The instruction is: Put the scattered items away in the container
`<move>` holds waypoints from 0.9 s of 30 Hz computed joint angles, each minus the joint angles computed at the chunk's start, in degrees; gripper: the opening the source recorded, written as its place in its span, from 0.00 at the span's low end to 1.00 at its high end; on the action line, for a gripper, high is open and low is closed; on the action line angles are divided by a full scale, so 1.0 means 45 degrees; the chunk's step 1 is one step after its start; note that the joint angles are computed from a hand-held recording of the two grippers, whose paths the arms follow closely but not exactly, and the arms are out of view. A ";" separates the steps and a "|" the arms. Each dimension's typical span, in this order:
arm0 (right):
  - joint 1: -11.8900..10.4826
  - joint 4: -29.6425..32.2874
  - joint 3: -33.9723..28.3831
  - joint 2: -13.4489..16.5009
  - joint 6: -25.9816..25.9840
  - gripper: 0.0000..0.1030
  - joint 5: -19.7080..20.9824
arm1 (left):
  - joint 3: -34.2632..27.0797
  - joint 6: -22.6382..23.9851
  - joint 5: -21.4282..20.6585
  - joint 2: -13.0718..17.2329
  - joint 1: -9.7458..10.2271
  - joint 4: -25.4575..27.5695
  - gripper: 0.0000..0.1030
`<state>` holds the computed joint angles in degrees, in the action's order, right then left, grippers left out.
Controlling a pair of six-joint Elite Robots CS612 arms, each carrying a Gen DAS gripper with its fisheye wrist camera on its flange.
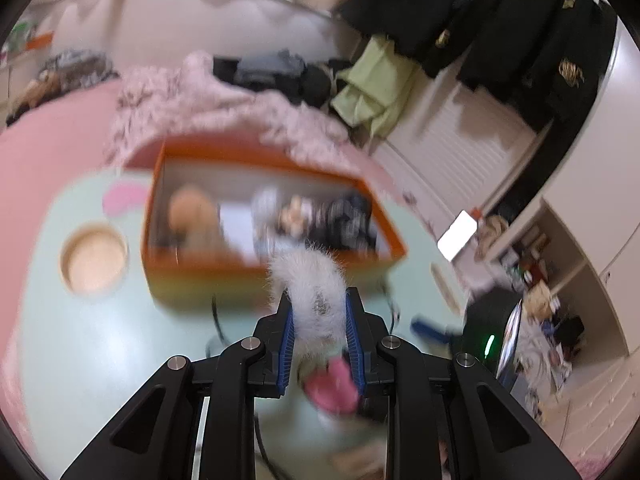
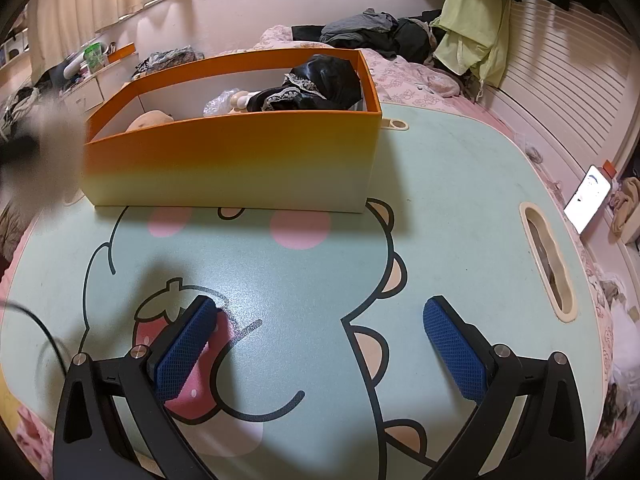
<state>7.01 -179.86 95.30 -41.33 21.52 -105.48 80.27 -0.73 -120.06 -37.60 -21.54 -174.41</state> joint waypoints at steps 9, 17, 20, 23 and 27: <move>-0.0029 -0.0064 0.0069 -0.0026 -0.0033 1.00 0.0015 | 0.0286 -0.0371 0.1912 0.0711 -0.0288 -0.1643 0.84; -0.0098 -0.0276 0.0174 -0.0056 -0.0072 1.00 0.0117 | 0.0462 -0.0874 0.1850 0.0783 -0.0139 -0.2417 0.94; -0.0255 -0.0944 0.0382 -0.0092 -0.0217 1.00 0.0775 | 0.0466 -0.0647 0.2134 0.0761 -0.0215 -0.2329 0.96; -0.0428 -0.0997 0.0410 -0.0133 -0.0321 0.98 0.0901 | 0.0617 -0.0241 0.2764 0.0668 -0.0386 -0.2220 0.96; -0.0456 -0.1795 0.0362 -0.0466 -0.0925 0.79 0.0765 | 0.0690 0.0117 0.3197 0.0626 -0.0465 -0.2109 0.97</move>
